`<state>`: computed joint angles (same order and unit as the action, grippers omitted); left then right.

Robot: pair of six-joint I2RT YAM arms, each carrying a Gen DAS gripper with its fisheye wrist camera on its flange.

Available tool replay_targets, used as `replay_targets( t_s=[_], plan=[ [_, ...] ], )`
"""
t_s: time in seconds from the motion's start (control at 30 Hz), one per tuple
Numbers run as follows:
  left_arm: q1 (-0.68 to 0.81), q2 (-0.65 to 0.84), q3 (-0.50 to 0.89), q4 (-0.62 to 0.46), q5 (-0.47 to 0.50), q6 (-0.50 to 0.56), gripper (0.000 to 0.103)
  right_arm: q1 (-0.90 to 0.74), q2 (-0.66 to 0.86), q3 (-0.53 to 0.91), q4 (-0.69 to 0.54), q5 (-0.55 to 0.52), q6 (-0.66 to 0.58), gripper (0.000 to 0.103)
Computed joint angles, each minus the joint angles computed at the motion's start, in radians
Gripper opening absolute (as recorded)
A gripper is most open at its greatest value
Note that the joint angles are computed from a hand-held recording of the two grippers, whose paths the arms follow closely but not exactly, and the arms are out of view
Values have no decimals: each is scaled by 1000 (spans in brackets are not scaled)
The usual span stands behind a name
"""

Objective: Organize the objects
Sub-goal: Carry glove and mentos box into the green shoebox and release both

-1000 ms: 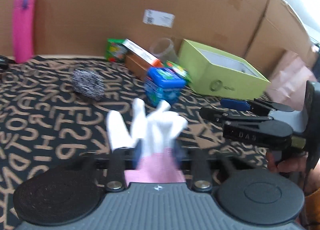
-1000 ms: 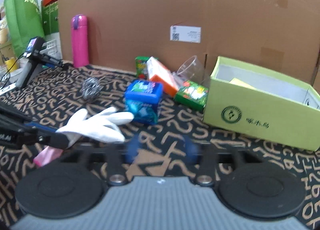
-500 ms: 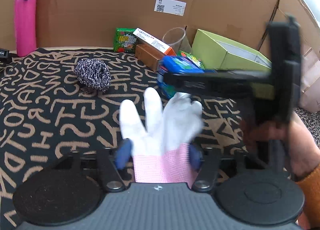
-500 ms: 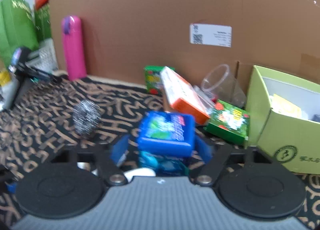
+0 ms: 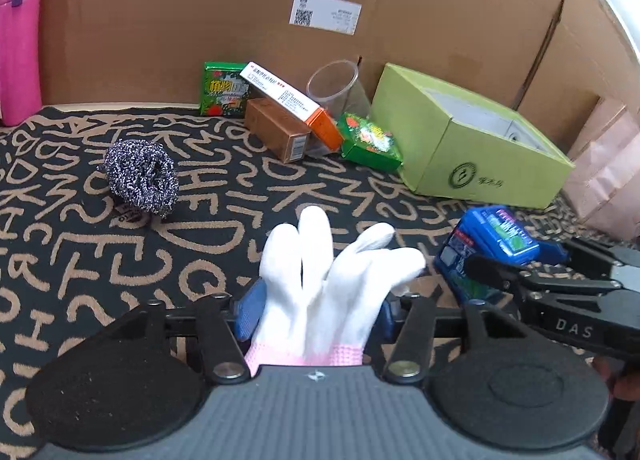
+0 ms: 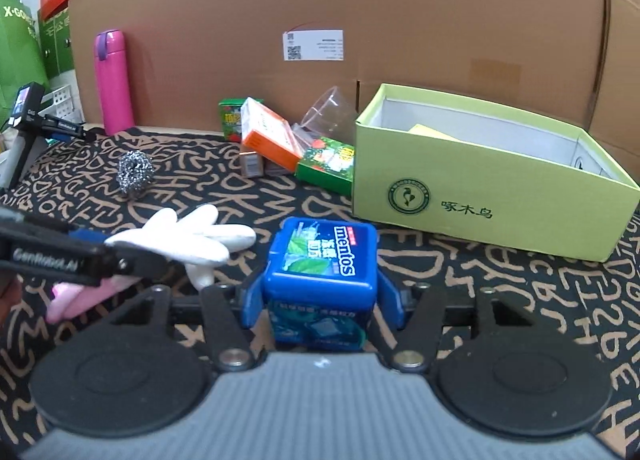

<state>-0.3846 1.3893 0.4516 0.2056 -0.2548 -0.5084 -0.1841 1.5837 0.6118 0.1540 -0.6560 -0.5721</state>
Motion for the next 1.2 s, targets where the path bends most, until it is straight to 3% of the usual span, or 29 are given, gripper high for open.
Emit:
replay_targets(
  t_s=[0.1, 0.13, 0.23, 0.43, 0.63, 0.9, 1.07, 1.2],
  plan=[
    [-7, -4, 10, -29, -21, 13, 28, 21, 18, -7, 45, 16, 17, 60],
    [-8, -13, 7, -37, -16, 8, 17, 28, 25, -10, 60, 26, 23, 60],
    [-9, -42, 1, -60, 0, -8, 9, 29, 42, -12, 81, 20, 39, 55],
    [-45, -95, 53, -87, 22, -26, 8, -48, 6, 31, -44, -88, -7, 55],
    [-95, -37, 233, -82, 3, 40, 8, -145, -45, 112, -78, -196, 21, 55],
    [-107, 254, 621, -91, 47, 76, 8, -208, 23, 268, 71, -170, 161, 55],
    [-92, 503, 921, -175, 97, 54, 8, -189, 184, 447, 125, -59, 209, 55],
    [-77, 700, 1146, -249, 127, 59, 8, -170, 357, 633, 80, -17, 227, 55]
  ],
)
